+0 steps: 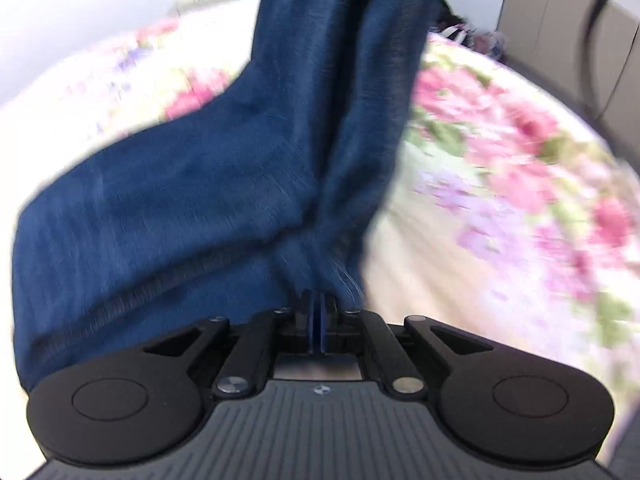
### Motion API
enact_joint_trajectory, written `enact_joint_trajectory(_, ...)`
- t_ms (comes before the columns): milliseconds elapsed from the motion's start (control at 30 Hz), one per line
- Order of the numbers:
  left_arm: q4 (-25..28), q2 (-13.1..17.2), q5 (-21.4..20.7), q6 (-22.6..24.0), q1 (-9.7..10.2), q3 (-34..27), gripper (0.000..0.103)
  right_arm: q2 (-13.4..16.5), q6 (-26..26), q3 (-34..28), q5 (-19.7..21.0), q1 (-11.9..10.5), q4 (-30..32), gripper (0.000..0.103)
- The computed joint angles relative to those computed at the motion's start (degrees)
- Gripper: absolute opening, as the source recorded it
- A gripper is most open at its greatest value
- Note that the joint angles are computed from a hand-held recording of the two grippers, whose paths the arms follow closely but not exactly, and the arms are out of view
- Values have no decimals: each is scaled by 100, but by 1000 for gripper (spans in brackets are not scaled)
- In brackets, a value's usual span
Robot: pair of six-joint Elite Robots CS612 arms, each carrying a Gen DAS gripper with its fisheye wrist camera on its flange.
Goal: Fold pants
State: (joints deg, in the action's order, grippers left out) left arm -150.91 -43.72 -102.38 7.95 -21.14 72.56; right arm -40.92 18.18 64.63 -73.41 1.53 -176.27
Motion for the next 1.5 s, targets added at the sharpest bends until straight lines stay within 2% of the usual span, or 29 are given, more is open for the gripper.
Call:
enact_joint_trajectory(33, -31, -71, -188, -1, 45, 95, 4, 0, -65, -41, -46, 60, 30, 27)
enact_joint_trajectory(67, -199, -171, -166, 50, 62, 253, 9, 6, -115, -83, -94, 110, 62, 27)
enact_joint_trajectory(100, -394, -263, -89, 54, 82, 401, 10, 27, -172, -156, -131, 166, 124, 27)
enact_joint_trajectory(200, -877, -468, 70, -331, 221, 694, 12, 63, -324, -319, -221, 325, 286, 27)
enact_joint_trajectory(267, -1210, -569, 415, -752, 314, 854, 15, 109, -406, -435, -233, 426, 396, 27)
enact_joint_trajectory(433, -1567, -681, 1909, -1906, 467, 1068, 15, 257, -589, -717, -319, 691, 671, 27)
enact_joint_trajectory(467, -1569, -676, 2065, -2102, 517, 1077, 15, 298, -627, -789, -350, 741, 751, 27)
enact_joint_trajectory(533, -1586, -667, 2095, -2535, 645, 1111, 15, 404, -805, -955, -455, 863, 952, 26)
enact_joint_trajectory(667, -1635, -588, 1676, -3197, 905, 1138, 15, 643, -1216, -1299, -531, 1088, 1457, 26)
enact_joint_trajectory(767, -1710, -561, 1441, -3262, 983, 1167, 15, 879, -1674, -1551, -580, 1273, 2064, 26)
enact_joint_trajectory(867, -1919, -482, 1025, -3386, 1059, 1145, 18, 1074, -2274, -1698, -735, 1430, 2652, 25)
enact_joint_trajectory(1000, -2041, -363, 491, -3566, 1159, 1032, 23, 1186, -2995, -1680, -1100, 1559, 2924, 25)
enact_joint_trajectory(1067, -2109, -314, 158, -3798, 1220, 971, 30, 1214, -3271, -1702, -1167, 1567, 3069, 27)
enact_joint_trajectory(1100, -2143, -292, 23, -3905, 1250, 941, 32, 1233, -3284, -1745, -1118, 1545, 3138, 31)
enact_joint_trajectory(1133, -2173, -250, -133, -4027, 1286, 876, 39, 1232, -3215, -1774, -985, 1515, 3207, 33)
enact_joint_trajectory(1167, -2156, -219, -268, -4076, 1314, 807, 45, 1234, -3125, -1804, -854, 1486, 3255, 36)
enact_joint_trajectory(1233, -2084, -121, -552, -4053, 1366, 585, 51, 1181, -2959, -1783, -607, 1423, 3271, 37)
enact_joint_trajectory(1333, -1927, 99, -849, -4068, 1398, 112, 60, 1014, -2611, -1607, -158, 1294, 3215, 52)
enact_joint_trajectory(1367, -1847, 194, -919, -4098, 1402, -79, 63, 948, -2511, -1522, -81, 1258, 3128, 60)
enact_joint_trajectory(1500, -1421, 701, -1122, -4277, 1395, -976, 66, 720, -2390, -1209, -61, 1107, 2662, 61)
